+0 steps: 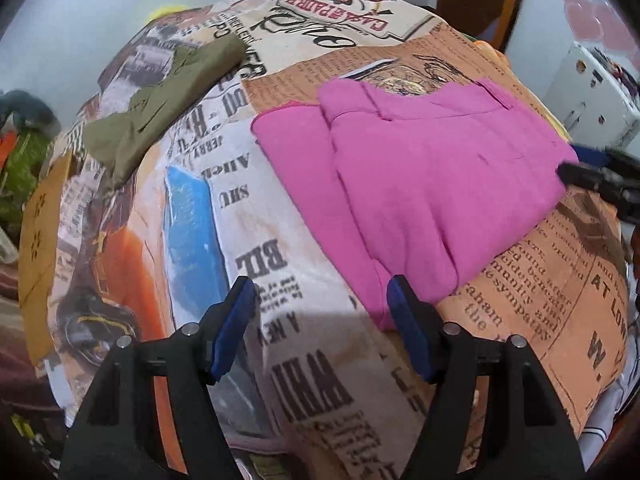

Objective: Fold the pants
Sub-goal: 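Close both tools on the edge of the folded trousers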

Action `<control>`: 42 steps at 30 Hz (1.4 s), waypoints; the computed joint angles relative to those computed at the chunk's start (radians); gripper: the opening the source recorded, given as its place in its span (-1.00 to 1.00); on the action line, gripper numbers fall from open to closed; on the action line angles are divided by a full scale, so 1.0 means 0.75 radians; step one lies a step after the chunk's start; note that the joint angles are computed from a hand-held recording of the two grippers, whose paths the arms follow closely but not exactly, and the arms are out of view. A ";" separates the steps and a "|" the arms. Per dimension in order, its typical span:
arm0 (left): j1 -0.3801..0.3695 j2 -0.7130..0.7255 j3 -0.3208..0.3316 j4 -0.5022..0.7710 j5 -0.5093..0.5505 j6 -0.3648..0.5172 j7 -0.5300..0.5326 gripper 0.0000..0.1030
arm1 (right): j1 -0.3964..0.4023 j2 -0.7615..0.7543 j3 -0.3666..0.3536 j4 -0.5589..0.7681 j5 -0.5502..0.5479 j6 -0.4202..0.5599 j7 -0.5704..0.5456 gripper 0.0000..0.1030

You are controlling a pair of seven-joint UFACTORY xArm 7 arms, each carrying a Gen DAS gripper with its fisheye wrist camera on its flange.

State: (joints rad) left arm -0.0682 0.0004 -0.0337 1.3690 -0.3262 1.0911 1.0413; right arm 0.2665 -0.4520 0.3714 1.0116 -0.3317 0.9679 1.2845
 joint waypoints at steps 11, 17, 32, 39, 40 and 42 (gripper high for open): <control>0.044 0.052 0.015 0.072 -0.036 -0.039 -0.084 0.55 | 0.027 -0.030 -0.034 -0.046 0.082 -0.033 -0.075 0.07; 0.044 0.124 -0.019 0.247 -0.188 0.039 -0.110 0.55 | -0.045 0.012 -0.035 0.015 -0.026 -0.055 -0.114 0.07; -0.084 0.381 -0.123 0.473 -0.095 0.113 -0.323 -0.05 | -0.074 0.078 -0.167 -0.051 0.063 -0.237 -0.302 -0.31; -0.070 0.355 -0.138 0.415 -0.132 0.088 -0.303 -0.39 | -0.116 0.065 -0.119 -0.045 0.001 -0.232 -0.280 -0.63; -0.074 0.337 -0.139 0.390 -0.128 0.061 -0.289 -0.41 | -0.119 0.062 -0.115 -0.043 -0.014 -0.233 -0.282 -0.65; -0.080 0.307 -0.136 0.354 -0.125 0.027 -0.277 -0.49 | -0.124 0.065 -0.108 -0.033 -0.039 -0.233 -0.291 -0.72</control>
State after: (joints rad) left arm -0.1280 0.2307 -0.1359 1.6341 -0.4198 1.1113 0.8335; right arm 0.1738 -0.4034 0.2901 0.9868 -0.3610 0.7928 1.0666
